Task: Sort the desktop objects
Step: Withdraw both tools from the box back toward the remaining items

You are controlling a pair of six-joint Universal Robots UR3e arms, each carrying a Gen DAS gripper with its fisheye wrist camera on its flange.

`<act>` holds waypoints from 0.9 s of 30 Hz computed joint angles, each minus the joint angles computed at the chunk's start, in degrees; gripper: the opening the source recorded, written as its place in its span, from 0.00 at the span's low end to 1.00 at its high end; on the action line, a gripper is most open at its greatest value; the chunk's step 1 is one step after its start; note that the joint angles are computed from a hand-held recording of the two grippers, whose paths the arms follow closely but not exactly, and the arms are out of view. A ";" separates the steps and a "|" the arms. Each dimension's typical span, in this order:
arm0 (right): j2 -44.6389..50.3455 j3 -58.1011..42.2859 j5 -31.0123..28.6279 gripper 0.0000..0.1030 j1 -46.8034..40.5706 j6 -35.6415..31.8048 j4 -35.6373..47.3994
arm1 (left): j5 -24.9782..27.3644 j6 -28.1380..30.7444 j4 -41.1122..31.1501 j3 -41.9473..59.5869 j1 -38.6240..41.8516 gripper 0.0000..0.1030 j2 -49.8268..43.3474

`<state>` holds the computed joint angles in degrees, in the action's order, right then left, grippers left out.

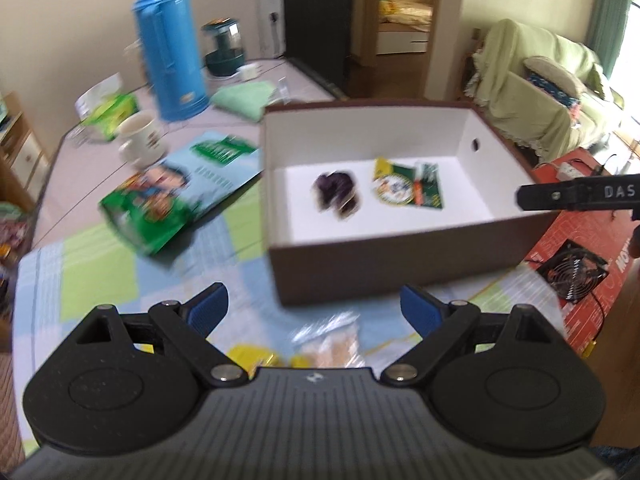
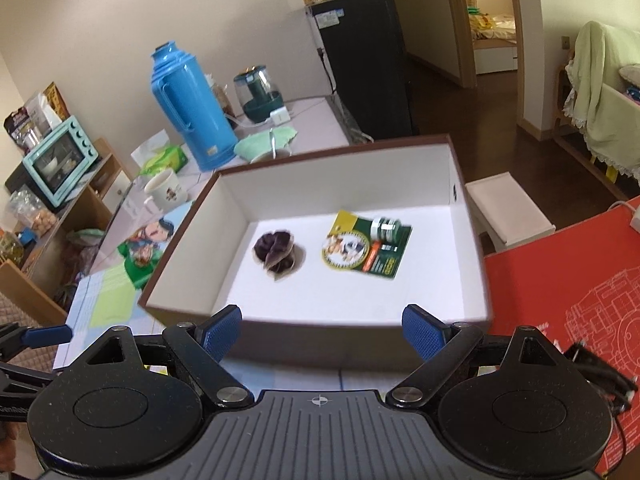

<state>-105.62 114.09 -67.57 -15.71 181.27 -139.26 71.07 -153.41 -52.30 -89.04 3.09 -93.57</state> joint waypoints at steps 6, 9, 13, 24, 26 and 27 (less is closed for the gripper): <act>-0.26 2.15 -1.09 0.87 3.50 0.88 0.51 | -0.03 4.59 -3.05 -8.45 7.50 0.89 8.25; 0.15 2.29 -1.04 0.87 5.30 1.27 0.71 | -0.75 6.95 -5.29 -11.62 11.22 0.89 11.81; 1.67 1.60 -0.37 0.87 7.67 1.98 0.56 | -2.52 9.90 -8.44 -14.87 15.61 0.89 15.74; 9.57 -3.39 -0.10 0.87 14.52 1.57 3.17 | -3.96 11.28 -9.88 -19.99 23.42 0.89 20.23; 10.79 -3.95 0.06 0.87 15.36 1.10 3.37 | -3.91 11.10 -9.64 -20.32 24.11 0.89 20.22; 11.40 -4.10 0.16 0.87 15.71 0.94 3.38 | -3.85 11.00 -9.51 -20.51 24.36 0.89 20.18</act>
